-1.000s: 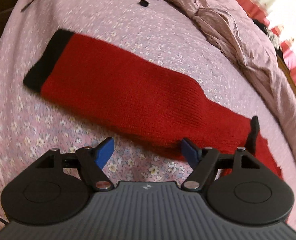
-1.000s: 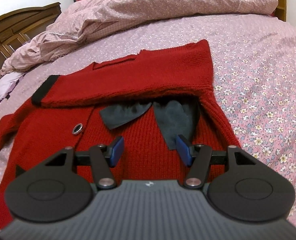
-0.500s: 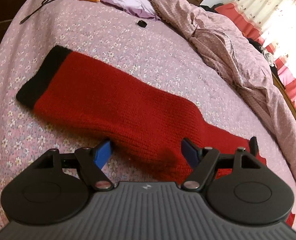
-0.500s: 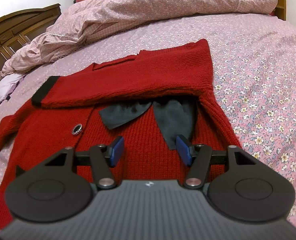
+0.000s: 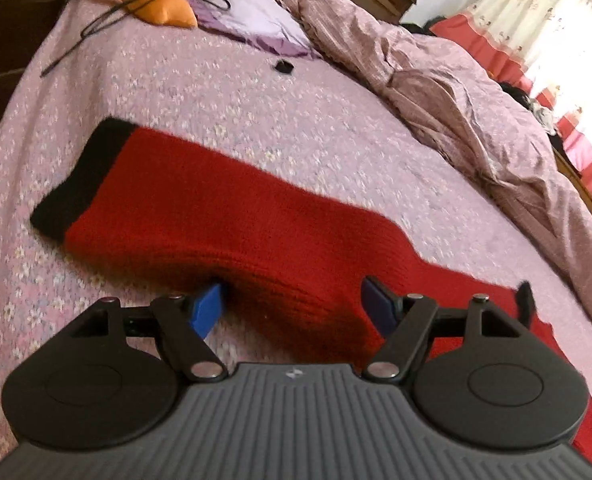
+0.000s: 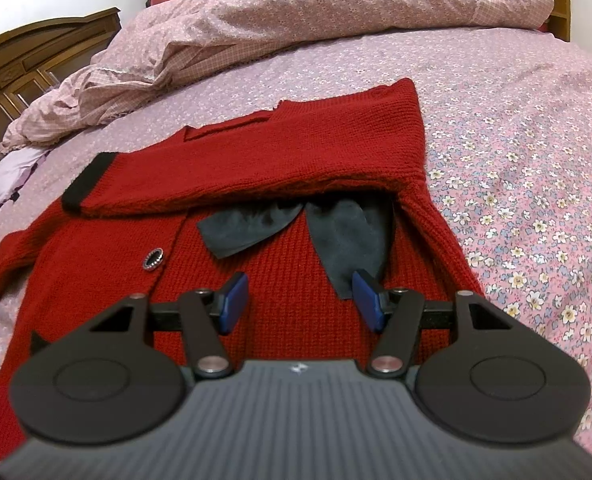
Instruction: Fold small clothes
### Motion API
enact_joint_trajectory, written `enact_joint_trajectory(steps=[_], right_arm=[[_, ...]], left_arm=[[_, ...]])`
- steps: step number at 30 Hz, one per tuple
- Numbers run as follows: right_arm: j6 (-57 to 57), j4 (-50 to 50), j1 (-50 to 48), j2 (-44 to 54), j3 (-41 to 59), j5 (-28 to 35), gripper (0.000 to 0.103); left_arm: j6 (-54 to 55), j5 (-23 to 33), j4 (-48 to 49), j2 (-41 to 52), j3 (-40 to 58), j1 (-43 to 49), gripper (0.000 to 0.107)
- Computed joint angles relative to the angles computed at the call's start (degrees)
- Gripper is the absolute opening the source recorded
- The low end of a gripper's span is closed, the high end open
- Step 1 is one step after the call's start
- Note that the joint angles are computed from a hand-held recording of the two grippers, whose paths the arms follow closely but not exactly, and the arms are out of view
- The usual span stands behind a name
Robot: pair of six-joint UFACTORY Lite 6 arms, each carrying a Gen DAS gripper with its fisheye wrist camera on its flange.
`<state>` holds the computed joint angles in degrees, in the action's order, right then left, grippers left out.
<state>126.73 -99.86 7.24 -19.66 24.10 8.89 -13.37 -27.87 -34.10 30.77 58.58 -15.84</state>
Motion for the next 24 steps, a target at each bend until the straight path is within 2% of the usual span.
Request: enact_joint_trajectory(steps=[2, 3, 6, 11, 16, 20, 24], right_arm=[[0.40, -0.45, -0.06, -0.13, -0.12, -0.06, 0.060], [1.47, -1.59, -0.27, -0.09, -0.15, -0.19, 0.060], [1.31, -0.94, 0.33, -0.06, -0.21, 0.43, 0.060], [2.68, -2.26, 1.02, 0.14, -0.35, 1.22, 0.060], [4.11, -3.51, 1.27, 0.04, -0.61, 1.56, 0.060], [5.88, -5.11, 1.18, 0.13, -0.70, 1.56, 0.060], [5.74, -4.88, 1.28, -0.03, -0.77, 1.62, 0.060]], left_arm=[[2.57, -0.93, -2.13, 0.57, 1.33, -0.18, 0.074], [4.77, -1.26, -3.69, 0.61, 1.98, -0.46, 0.065], [10.42, -2.32, -6.64, 0.17, 2.39, -0.84, 0.050], [6.07, -1.04, -2.36, 0.96, 3.45, 1.11, 0.048], [5.50, 0.99, -2.73, 2.62, 6.23, 1.96, 0.048], [1.97, 1.16, 1.32, 0.63, 4.76, 3.17, 0.025], [-3.28, 0.05, 8.17, -3.39, 2.20, 4.96, 0.015]])
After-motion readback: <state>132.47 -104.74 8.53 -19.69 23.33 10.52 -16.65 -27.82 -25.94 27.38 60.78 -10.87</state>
